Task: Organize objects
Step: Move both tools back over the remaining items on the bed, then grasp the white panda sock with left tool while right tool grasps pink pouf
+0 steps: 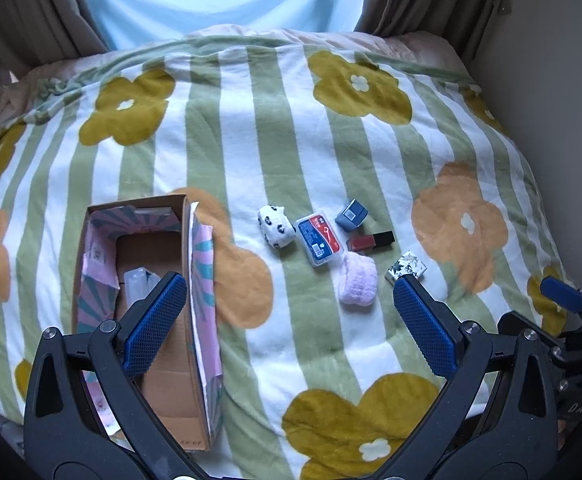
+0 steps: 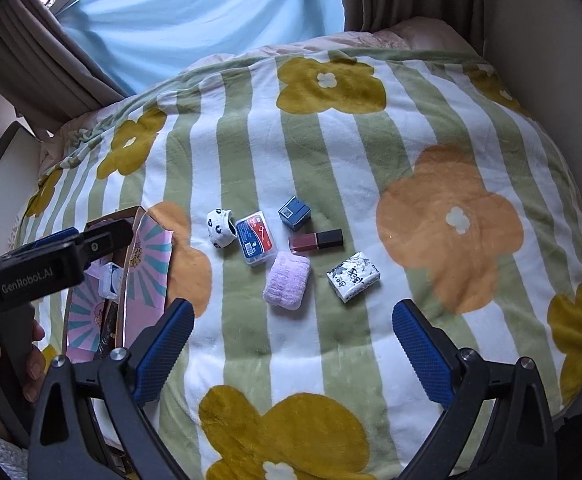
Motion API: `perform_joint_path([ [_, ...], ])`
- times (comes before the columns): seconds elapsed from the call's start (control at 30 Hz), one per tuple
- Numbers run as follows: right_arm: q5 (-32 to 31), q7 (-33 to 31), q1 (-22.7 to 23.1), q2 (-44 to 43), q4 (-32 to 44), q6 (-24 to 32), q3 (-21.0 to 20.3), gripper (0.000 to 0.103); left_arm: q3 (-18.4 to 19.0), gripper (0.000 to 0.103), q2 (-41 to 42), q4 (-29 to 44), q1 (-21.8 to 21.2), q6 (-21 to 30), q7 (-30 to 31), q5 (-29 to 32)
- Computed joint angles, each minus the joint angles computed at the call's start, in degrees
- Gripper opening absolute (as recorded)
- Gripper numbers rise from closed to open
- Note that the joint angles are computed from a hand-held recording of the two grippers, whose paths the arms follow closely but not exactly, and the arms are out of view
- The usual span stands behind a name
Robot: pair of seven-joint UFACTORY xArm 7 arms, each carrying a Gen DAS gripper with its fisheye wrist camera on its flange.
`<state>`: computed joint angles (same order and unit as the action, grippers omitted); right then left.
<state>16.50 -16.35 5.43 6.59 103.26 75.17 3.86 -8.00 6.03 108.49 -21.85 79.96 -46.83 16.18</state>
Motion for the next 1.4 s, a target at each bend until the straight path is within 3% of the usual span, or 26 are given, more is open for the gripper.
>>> perform_joint_path([
  [0.33, -2.1, 10.8, 3.0, 2.0, -9.2, -9.5, 1.2, 0.099, 2.7, 0.102, 9.6, -0.4, 4.1, -9.9, 7.2, -8.4],
  [0.53, -5.8, 15.7, 5.1, 6.5, -11.0, -15.1, 1.7, 0.099, 4.1, 0.096, 14.0, -3.7, 5.9, -16.2, 6.7, -11.0],
  [0.77, -8.2, 18.9, 6.1, 12.0, -9.5, -16.4, 2.0, 0.098, 4.6, 0.084, 19.0, -6.8, 8.7, -19.7, 6.8, -15.8],
  [0.87, -8.8, 18.6, 6.4, 13.1, -9.3, -16.1, 2.3, 0.092, 4.6, 0.077, 20.3, -7.7, 9.5, -20.3, 7.0, -17.0],
  [1.03, -9.0, 18.8, 6.5, 14.5, -8.8, -15.2, 2.3, 0.083, 4.1, 0.075, 20.6, -10.0, 10.6, -23.7, 8.0, -19.7],
  [1.27, -9.7, 18.5, 6.4, 15.6, -7.8, -13.7, 2.0, 0.060, 3.8, 0.062, 21.1, -10.2, 10.4, -25.0, 9.4, -20.6],
  [1.4, -9.9, 17.9, 6.0, 15.3, -7.9, -13.4, 1.9, 0.050, 3.1, 0.043, 20.9, -11.0, 10.9, -26.7, 11.3, -22.3],
])
